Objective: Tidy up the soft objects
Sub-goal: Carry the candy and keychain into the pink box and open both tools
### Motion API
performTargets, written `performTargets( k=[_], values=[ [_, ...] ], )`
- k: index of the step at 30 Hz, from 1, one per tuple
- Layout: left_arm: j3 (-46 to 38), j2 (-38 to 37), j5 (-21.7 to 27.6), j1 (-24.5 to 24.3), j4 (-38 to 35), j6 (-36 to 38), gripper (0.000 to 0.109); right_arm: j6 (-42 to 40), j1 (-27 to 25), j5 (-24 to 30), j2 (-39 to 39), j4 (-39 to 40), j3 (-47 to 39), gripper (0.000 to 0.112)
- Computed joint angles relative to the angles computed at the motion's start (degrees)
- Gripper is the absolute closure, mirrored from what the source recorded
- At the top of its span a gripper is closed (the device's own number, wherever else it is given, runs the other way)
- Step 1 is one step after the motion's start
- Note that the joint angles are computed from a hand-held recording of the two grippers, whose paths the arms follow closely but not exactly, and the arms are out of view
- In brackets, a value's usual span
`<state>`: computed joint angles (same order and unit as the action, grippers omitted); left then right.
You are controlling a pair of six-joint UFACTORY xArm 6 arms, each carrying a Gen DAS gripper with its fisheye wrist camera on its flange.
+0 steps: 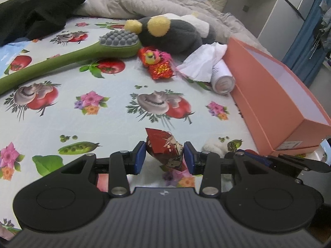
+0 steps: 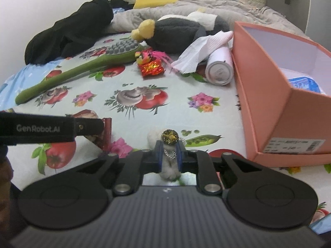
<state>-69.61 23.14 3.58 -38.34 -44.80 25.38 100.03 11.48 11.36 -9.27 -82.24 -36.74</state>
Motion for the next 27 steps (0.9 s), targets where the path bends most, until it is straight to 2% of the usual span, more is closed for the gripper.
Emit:
performTargets(
  k=[4, 8, 11, 14, 16, 27],
  values=[
    [0.3, -0.9, -0.1, -0.4, 0.7, -0.7, 0.063, 0.1, -0.7, 0.1, -1.8, 0.8, 1.1, 0.095],
    [1.1, -2.4, -0.1, -0.2, 5.8, -5.0, 0.063, -1.4, -1.0, 0.1, -4.4, 2.6, 2.4, 0.095],
    [0.8, -3.6, 0.8, -0.3, 3.9, -3.6, 0.063, -1.8, -1.3, -0.2, -6.6, 2.9, 3.3, 0.095],
    [0.9, -4.5, 1.2, -0.3, 9.9, -8.6, 0.063, -3.8, -1.9, -0.6, -8.8, 4.9, 4.2, 0.095],
    [0.6, -5.0, 1.6, -0.5, 9.8, -8.4, 0.063, -5.0, -2.6, -1.1, -10.2, 5.8, 4.7, 0.095],
    [-6.1, -5.5, 4.7, -1.8, 17.4, -15.3, 0.063, -21.2, -5.1, 0.5, -18.7, 19.9, 5.7, 0.095]
  ],
)
